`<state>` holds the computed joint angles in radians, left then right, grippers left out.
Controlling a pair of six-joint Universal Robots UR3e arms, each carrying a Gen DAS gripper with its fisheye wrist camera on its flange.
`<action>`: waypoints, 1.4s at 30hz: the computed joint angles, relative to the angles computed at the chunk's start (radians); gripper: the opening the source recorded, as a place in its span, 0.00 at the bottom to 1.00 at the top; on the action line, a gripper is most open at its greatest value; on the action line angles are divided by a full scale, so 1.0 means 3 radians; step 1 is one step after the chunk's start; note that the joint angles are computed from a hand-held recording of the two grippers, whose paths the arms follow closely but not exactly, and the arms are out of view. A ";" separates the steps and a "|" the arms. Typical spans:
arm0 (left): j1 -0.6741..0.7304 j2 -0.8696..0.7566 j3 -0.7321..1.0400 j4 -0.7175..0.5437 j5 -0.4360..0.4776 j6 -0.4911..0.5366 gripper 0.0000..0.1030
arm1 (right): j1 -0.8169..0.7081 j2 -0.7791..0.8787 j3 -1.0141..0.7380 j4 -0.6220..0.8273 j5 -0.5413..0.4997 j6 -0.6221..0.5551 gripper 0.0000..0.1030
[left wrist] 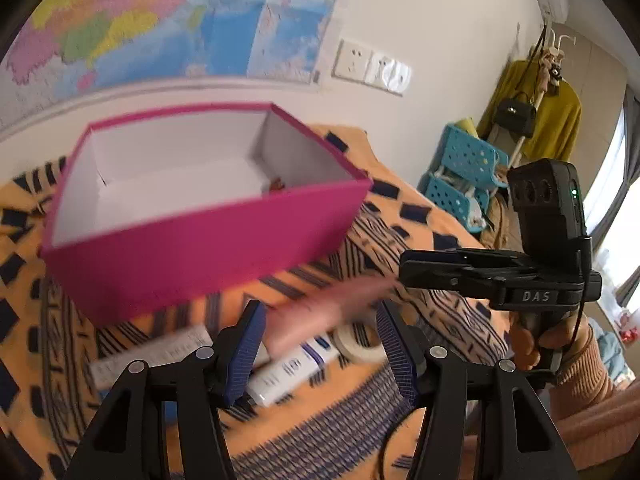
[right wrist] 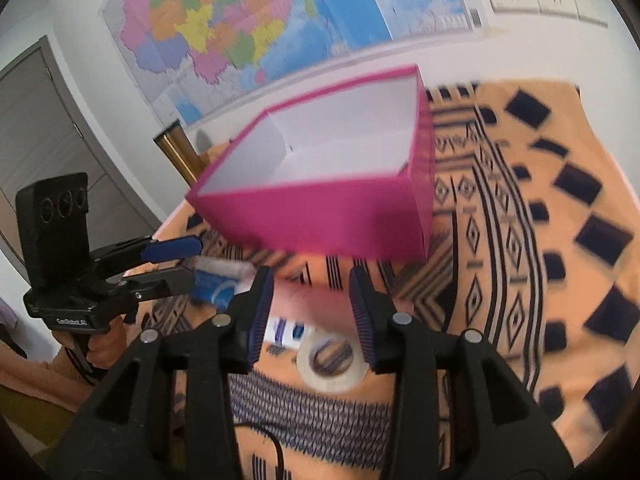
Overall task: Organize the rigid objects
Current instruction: 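Withdraw the right gripper and reach toward the white tape roll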
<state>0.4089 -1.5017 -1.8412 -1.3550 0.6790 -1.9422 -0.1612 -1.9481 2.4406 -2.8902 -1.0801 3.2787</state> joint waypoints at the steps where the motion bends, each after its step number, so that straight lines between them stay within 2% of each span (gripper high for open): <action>1: 0.0000 0.0020 -0.0036 -0.0030 0.0026 0.0038 0.57 | 0.0023 0.0006 0.0040 0.0006 -0.0030 0.0003 0.40; 8: -0.0118 0.0040 -0.0191 -0.0032 0.0190 0.0083 0.57 | 0.0112 0.0214 0.0221 -0.0072 -0.0189 0.0092 0.40; 20: -0.0365 -0.0102 -0.0256 0.0086 0.0351 -0.0027 0.55 | 0.0314 0.0623 0.0138 -0.0276 -0.0469 0.0164 0.40; 24: -0.0437 -0.0160 -0.0272 0.0207 0.0423 -0.0129 0.47 | 0.0408 0.0741 0.0059 -0.0299 -0.0570 0.0184 0.40; 29: -0.0451 -0.0294 -0.0174 0.0137 0.0450 -0.0164 0.42 | 0.0542 0.0858 -0.0038 -0.0315 -0.0730 0.0219 0.40; 34: -0.0506 -0.0366 -0.0149 0.0179 0.0487 -0.0232 0.39 | 0.0680 0.0927 -0.0127 -0.0282 -0.0924 0.0219 0.32; 35: -0.0521 -0.0384 -0.0138 0.0179 0.0498 -0.0241 0.38 | 0.0682 0.0926 -0.0132 -0.0271 -0.0935 0.0221 0.29; 36: -0.0550 -0.0425 -0.0105 0.0168 0.0500 -0.0254 0.38 | 0.0690 0.0921 -0.0139 -0.0243 -0.0948 0.0227 0.20; 37: -0.0563 -0.0457 -0.0072 0.0137 0.0502 -0.0246 0.38 | 0.0703 0.0920 -0.0145 -0.0222 -0.0951 0.0229 0.17; 42: -0.0589 -0.0488 -0.0060 0.0115 0.0525 -0.0233 0.37 | 0.0736 0.0864 -0.0111 -0.0205 -0.0949 0.0254 0.17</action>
<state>0.2321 -1.6483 -1.8592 -1.3204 0.8364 -2.0122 0.0596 -1.6890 2.4074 -2.9519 -1.3649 3.3549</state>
